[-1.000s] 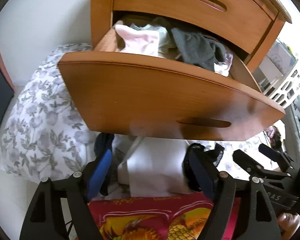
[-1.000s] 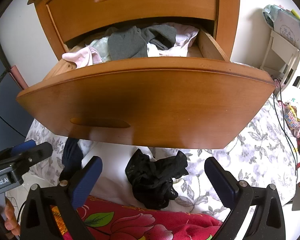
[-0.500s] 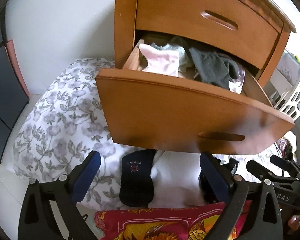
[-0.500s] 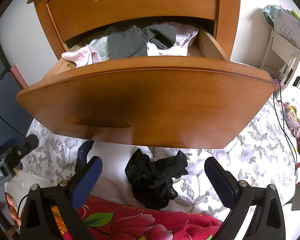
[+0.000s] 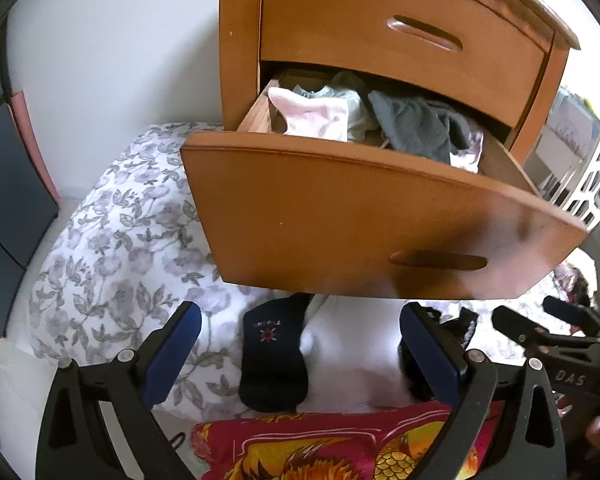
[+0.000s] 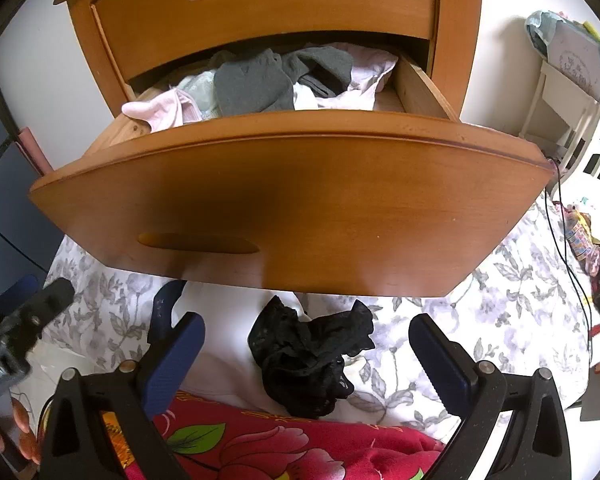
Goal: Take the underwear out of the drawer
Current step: 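Withdraw the left gripper up from the navy sock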
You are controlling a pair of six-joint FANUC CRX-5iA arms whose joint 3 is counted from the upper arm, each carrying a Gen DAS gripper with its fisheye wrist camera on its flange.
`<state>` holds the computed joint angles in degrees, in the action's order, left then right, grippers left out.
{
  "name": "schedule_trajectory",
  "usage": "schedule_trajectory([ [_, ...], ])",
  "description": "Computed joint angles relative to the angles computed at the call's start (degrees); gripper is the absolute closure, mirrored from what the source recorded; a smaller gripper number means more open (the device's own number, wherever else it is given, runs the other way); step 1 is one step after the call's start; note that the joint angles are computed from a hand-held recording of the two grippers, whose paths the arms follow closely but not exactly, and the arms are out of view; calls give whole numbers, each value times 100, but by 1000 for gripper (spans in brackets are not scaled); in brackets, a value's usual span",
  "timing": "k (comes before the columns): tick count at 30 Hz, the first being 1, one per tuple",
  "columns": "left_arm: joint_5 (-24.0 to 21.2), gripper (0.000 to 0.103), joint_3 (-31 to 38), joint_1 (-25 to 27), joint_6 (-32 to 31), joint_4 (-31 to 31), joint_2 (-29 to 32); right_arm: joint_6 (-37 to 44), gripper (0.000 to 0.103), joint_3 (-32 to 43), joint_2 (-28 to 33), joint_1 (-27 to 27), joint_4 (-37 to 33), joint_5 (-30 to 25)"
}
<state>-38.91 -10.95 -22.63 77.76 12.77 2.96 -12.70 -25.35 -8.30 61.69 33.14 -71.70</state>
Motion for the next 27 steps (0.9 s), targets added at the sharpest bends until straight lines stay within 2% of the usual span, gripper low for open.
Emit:
schedule_trajectory([
  [4, 18, 4, 103, -111, 404, -514, -32, -14, 0, 25, 16, 21, 22, -69],
  [10, 51, 4, 162, -183, 714, -879, -48, -127, 0, 11, 0, 83, 129, -171],
  [18, 110, 4, 190, -254, 1033, -1211, -97, -122, 0, 79, 52, 86, 128, -276],
  [27, 212, 4, 139, -269, 1124, -1289, -152, -249, 0, 68, -24, 187, 234, -403],
])
